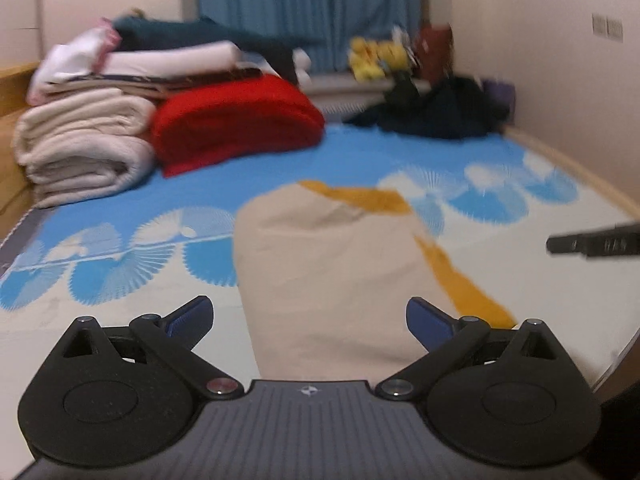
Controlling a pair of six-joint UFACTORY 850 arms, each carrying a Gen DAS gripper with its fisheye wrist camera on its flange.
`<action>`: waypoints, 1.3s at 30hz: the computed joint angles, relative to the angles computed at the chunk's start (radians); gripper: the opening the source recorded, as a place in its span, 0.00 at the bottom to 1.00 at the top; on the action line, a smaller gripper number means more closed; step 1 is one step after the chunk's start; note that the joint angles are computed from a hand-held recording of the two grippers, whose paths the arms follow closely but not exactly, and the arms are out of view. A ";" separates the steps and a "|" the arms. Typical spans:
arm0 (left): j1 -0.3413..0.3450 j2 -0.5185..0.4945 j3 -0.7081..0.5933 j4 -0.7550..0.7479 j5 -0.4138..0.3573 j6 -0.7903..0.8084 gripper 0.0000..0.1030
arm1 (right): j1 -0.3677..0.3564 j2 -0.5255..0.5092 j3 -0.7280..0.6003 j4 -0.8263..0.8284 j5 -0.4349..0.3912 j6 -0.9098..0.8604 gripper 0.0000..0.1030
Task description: Fold large clothes
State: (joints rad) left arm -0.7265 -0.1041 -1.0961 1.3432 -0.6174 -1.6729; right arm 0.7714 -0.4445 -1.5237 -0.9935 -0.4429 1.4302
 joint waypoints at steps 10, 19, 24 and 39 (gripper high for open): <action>-0.286 0.158 0.131 -0.012 -0.308 -0.260 1.00 | 0.210 0.194 0.234 -0.456 -0.187 0.452 0.99; -0.308 0.078 0.171 0.047 -0.343 -0.368 1.00 | 0.304 0.202 0.278 -0.487 -0.339 0.494 0.99; -0.236 0.035 0.133 -0.052 -0.289 -0.356 1.00 | 0.278 0.137 0.227 -0.393 -0.315 0.415 0.99; -0.209 0.010 0.113 -0.078 -0.279 -0.336 1.00 | 0.287 0.066 0.161 -0.456 -0.268 0.410 0.99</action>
State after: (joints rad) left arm -0.9354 -0.0939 -0.9829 1.2650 -0.8966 -2.0088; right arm 1.0588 -0.3788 -1.3628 -1.4492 -0.7108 1.8406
